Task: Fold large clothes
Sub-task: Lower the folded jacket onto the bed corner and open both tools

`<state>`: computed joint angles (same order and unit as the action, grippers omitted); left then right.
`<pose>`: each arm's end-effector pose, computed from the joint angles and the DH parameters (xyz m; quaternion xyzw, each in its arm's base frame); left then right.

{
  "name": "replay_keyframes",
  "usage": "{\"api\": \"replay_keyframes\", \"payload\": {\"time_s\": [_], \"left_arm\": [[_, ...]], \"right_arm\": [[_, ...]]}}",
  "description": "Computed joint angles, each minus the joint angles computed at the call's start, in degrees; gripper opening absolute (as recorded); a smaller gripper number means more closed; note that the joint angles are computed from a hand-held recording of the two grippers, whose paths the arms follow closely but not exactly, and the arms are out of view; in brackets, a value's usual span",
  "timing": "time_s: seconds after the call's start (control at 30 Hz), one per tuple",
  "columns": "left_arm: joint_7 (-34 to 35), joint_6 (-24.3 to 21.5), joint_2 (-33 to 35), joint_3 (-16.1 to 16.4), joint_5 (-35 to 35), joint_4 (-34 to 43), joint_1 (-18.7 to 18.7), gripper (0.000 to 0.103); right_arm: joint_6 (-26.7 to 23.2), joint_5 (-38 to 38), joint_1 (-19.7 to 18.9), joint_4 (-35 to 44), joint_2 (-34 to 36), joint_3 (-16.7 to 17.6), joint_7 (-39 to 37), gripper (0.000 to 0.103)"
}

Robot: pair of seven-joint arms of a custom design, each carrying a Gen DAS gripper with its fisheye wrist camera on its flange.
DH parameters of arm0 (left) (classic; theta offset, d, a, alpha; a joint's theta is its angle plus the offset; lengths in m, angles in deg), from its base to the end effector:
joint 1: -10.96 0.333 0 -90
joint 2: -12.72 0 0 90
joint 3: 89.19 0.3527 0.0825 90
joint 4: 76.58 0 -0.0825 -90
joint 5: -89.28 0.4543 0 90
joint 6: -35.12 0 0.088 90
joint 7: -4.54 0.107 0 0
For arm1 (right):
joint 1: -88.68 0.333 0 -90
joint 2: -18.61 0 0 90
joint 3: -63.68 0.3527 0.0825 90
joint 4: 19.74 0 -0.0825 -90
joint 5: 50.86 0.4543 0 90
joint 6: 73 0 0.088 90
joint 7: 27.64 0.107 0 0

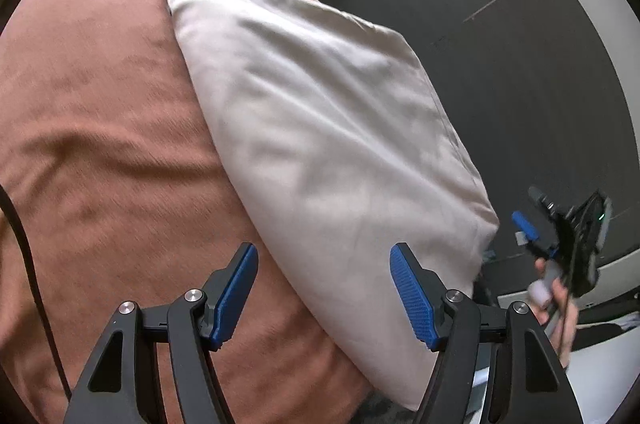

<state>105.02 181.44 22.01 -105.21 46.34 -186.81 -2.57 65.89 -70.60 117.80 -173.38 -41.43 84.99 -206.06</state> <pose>0.6163 -0.3292 0.4604 0.6102 -0.7063 0.3412 0.1112 0.2050 0.2859 0.5977 -0.4181 0.7850 -0.1532 0.4307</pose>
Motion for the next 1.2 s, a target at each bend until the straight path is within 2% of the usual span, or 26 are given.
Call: {"api": "replay_keyframes", "payload": {"time_s": [0.07, 0.27, 0.33, 0.37, 0.4, 0.43, 0.47, 0.5, 0.53, 0.6, 0.7, 0.8, 0.97, 1.17, 1.2], "left_arm": [[0.54, -0.15, -0.41, -0.34, -0.68, -0.6, -0.16, 0.07], [2.5, -0.46, -2.37, -0.83, -4.16, -3.38, -1.0, 0.07], [2.97, -1.5, -2.69, -0.84, -4.96, -3.93, -1.32, 0.07], [3.28, -1.83, -2.75, -0.86, -5.53, -4.11, -1.47, 0.07], [3.74, -2.27, -2.84, -0.9, -6.33, -4.3, -1.57, 0.07], [4.36, -2.91, -2.79, -1.0, -7.31, -4.36, -1.68, 0.07], [4.62, -3.25, -2.71, -1.01, -7.71, -4.32, -1.85, 0.07], [5.18, -3.45, -2.6, -1.13, -8.39, -4.29, -2.03, 0.069], [5.61, -3.6, -2.63, -1.18, -8.93, -4.34, -2.17, 0.066], [5.14, -4.69, -2.0, -1.33, -8.93, -3.71, -2.67, 0.059], [3.79, -3.98, -1.45, -1.53, -7.74, -3.04, -3.49, 0.057], [2.88, -3.86, -0.63, -1.74, -7.06, -1.93, -3.91, 0.057], [3.22, -3.3, -0.59, -2.48, -8.02, -1.53, -4.13, 0.057], [6.1, -3.66, -2.48, -2.54, -9.15, -2.96, -4.52, 0.057], [6.2, -3.59, -3.07, -2.39, -9.65, -3.57, -4.51, 0.057]], "right_arm": [[1.35, 1.54, 1.12, -3.14, -3.09, 0.05, 2.78, 0.09], [11.45, 4.34, 2.86, -10.3, -5.87, 0.85, 10.5, 0.09], [15.42, 4.25, 2.12, -12.19, -6.13, 1.66, 13.41, 0.09], [17.45, 4.12, 2.04, -13.0, -6.05, 1.71, 14.31, 0.085], [20.66, 3.86, 1.4, -13.47, -4.53, 1.24, 14.73, 0.074], [23.01, 3.84, 1.34, -13.97, -3.78, 0.74, 15.0, 0.068], [26.18, 3.77, 0.86, -14.58, -2.83, 0.29, 15.29, 0.057], [29.4, 3.63, 0.15, -15.04, -1.82, -0.21, 15.28, 0.041], [31.22, 3.53, -0.5, -15.14, -0.93, -0.3, 15.11, 0.034], [28.81, 3.34, -0.51, -14.53, -1.39, -1.77, 13.1, 0.024], [24.85, 2.82, -0.55, -12.73, -1.75, -3.64, 8.93, 0.018], [21.66, 3.03, -0.43, -11.17, -2.25, -6.2, 4.25, 0.016], [20.53, 5.73, -0.72, -10.55, -1.07, -10.38, -1.54, 0.016], [16.43, 7.49, -2.15, -7.93, -0.88, -9.94, -5.88, 0.016], [16.16, 8.01, -2.51, -6.91, 0.08, -8.65, -5.15, 0.016]]}}
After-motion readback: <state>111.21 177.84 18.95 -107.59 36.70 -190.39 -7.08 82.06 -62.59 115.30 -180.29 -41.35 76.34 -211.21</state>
